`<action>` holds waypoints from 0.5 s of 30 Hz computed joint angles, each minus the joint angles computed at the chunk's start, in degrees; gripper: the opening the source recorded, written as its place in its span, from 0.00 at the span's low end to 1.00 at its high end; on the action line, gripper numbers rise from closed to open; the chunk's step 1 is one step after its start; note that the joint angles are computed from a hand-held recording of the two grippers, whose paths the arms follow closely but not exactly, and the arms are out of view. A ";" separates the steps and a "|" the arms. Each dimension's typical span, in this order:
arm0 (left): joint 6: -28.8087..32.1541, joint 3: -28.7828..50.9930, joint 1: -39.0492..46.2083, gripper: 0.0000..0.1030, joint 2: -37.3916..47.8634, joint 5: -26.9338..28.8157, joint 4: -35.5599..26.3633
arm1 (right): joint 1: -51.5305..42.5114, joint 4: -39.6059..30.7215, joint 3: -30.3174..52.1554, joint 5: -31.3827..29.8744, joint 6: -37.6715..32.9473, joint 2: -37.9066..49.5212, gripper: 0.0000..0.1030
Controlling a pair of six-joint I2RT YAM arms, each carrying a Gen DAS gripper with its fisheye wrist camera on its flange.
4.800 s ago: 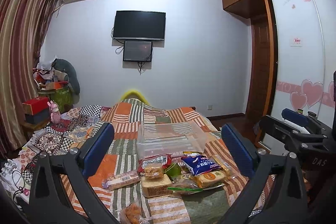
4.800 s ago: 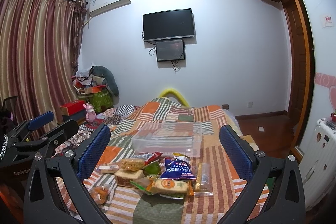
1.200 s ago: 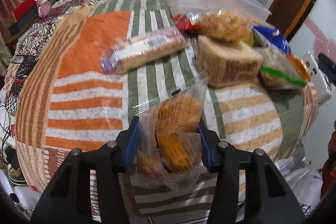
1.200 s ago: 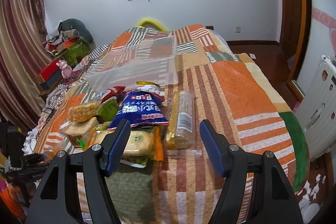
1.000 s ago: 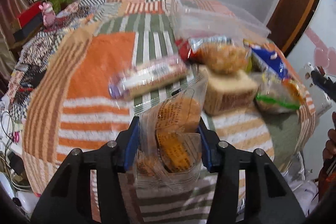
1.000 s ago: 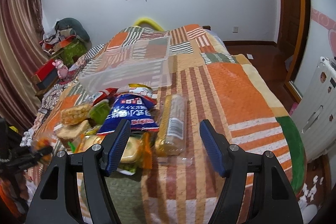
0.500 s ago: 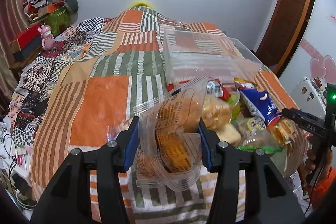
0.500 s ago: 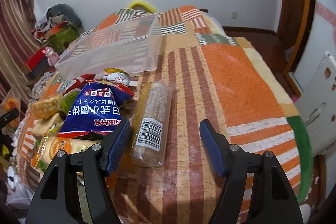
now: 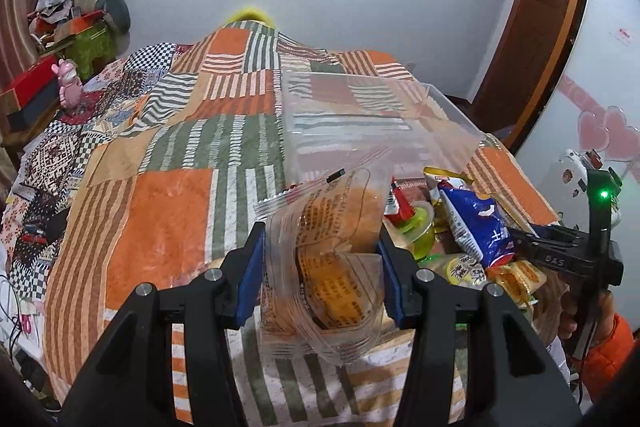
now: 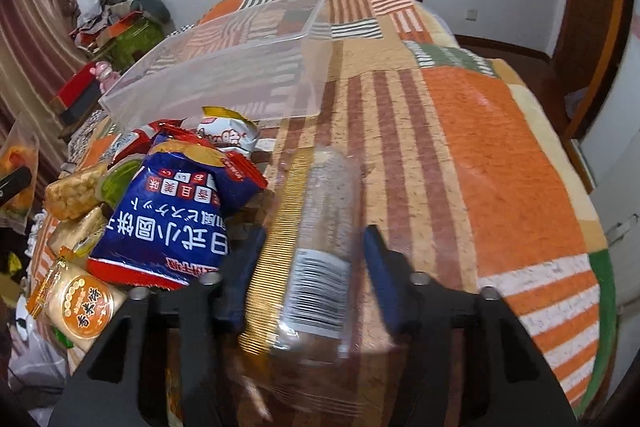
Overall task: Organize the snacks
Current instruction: 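Lift the orange snack bag with the left tool while the right tool grasps the clear bread roll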
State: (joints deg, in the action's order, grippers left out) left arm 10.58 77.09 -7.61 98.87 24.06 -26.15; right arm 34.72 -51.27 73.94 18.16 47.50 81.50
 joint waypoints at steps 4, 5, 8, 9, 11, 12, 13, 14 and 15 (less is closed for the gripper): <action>-0.46 0.91 -0.91 0.49 0.59 -0.11 0.09 | 0.34 0.85 -0.63 0.12 -0.39 -0.12 0.35; -0.52 1.17 -1.03 0.49 0.76 -0.20 0.13 | 0.08 1.16 -0.99 -0.30 -0.37 -0.65 0.34; -0.84 1.73 -1.36 0.49 1.03 -0.04 0.08 | -0.56 1.14 -1.32 -1.48 -0.35 -1.80 0.33; -0.98 2.19 -1.50 0.49 1.24 0.05 -0.07 | -0.84 1.13 -1.17 -1.85 -0.53 -1.89 0.33; -1.23 2.92 -1.66 0.49 1.55 0.12 -0.17 | -0.88 0.17 -0.61 -1.54 -0.72 -2.01 0.33; -1.31 3.23 -1.74 0.49 1.66 0.25 -0.23 | -0.74 -0.37 -0.30 -0.92 -0.69 -1.96 0.32; -1.42 3.63 -1.83 0.49 1.82 0.26 -0.29 | -0.88 -0.84 0.22 -0.66 -0.90 -1.63 0.32; -1.61 3.84 -1.87 0.49 1.87 0.25 -0.14 | -0.91 -1.24 0.51 -0.41 -0.97 -1.63 0.32; -1.78 4.26 -1.97 0.49 2.01 0.32 -0.14 | -1.05 -1.41 0.65 -0.34 -1.14 -1.90 0.32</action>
State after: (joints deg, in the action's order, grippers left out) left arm 8.80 81.35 -9.57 100.88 24.39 -26.29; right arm 33.68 -52.68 74.59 17.82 46.36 79.60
